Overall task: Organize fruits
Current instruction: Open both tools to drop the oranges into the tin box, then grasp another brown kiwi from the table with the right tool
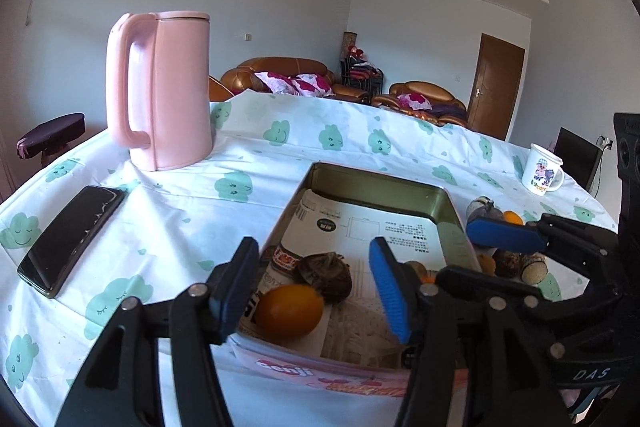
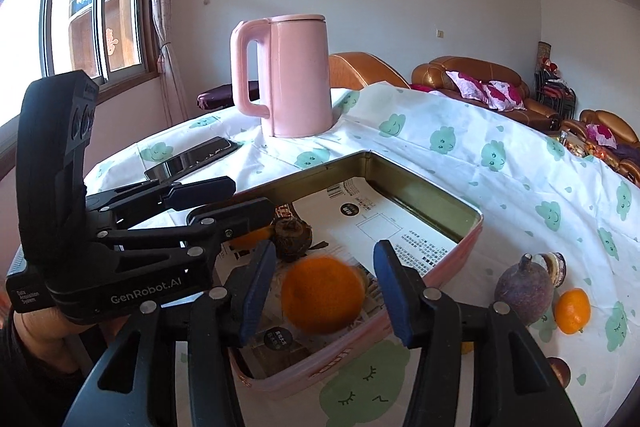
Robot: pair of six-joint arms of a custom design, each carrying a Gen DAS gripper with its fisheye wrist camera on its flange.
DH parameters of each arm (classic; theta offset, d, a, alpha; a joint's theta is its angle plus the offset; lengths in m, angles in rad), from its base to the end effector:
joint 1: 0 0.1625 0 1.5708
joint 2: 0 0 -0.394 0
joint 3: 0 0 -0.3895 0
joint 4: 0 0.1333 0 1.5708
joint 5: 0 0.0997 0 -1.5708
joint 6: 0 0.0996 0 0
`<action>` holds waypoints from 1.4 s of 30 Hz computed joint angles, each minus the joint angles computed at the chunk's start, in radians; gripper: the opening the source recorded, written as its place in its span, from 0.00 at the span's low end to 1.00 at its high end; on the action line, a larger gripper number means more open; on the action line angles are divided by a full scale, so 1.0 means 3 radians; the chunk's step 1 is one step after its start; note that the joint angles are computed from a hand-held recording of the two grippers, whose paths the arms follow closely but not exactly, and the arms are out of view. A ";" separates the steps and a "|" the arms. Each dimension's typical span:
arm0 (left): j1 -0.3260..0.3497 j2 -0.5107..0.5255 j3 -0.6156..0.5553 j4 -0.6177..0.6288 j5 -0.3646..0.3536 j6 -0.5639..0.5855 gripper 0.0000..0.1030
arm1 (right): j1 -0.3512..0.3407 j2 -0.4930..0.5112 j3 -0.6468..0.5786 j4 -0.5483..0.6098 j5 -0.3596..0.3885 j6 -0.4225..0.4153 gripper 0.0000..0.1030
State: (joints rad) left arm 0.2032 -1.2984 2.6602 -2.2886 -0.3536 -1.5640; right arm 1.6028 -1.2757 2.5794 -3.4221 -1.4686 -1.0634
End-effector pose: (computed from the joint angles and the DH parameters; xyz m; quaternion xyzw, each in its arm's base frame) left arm -0.1950 -0.2717 0.0735 0.1038 0.7923 -0.5121 0.3151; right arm 0.1547 -0.3493 0.1311 0.5125 -0.8137 0.2592 0.0904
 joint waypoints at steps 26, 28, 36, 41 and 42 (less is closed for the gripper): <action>-0.0085 0.0158 -0.0046 -0.0072 0.0077 -0.0053 0.83 | 0.0042 0.0350 -0.0423 -0.0057 -0.1263 -0.0196 0.29; -0.0087 0.0195 -0.0043 -0.0203 0.0075 0.0044 0.83 | 0.0032 0.0341 -0.0403 -0.0101 -0.1234 -0.0202 0.26; -0.0098 0.0663 -0.0173 -0.1251 0.0063 0.0930 0.83 | -0.0434 -0.0264 -0.0065 -0.0517 -0.0450 -0.0017 0.26; 0.0012 0.1245 -0.0463 -0.2266 -0.0032 0.1855 0.83 | -0.0787 -0.0618 -0.0047 -0.0499 -0.0213 0.0264 0.26; 0.0037 0.1350 -0.0530 -0.2413 -0.0063 0.1999 0.83 | -0.0812 -0.0642 -0.0057 -0.0506 -0.0220 0.0283 0.26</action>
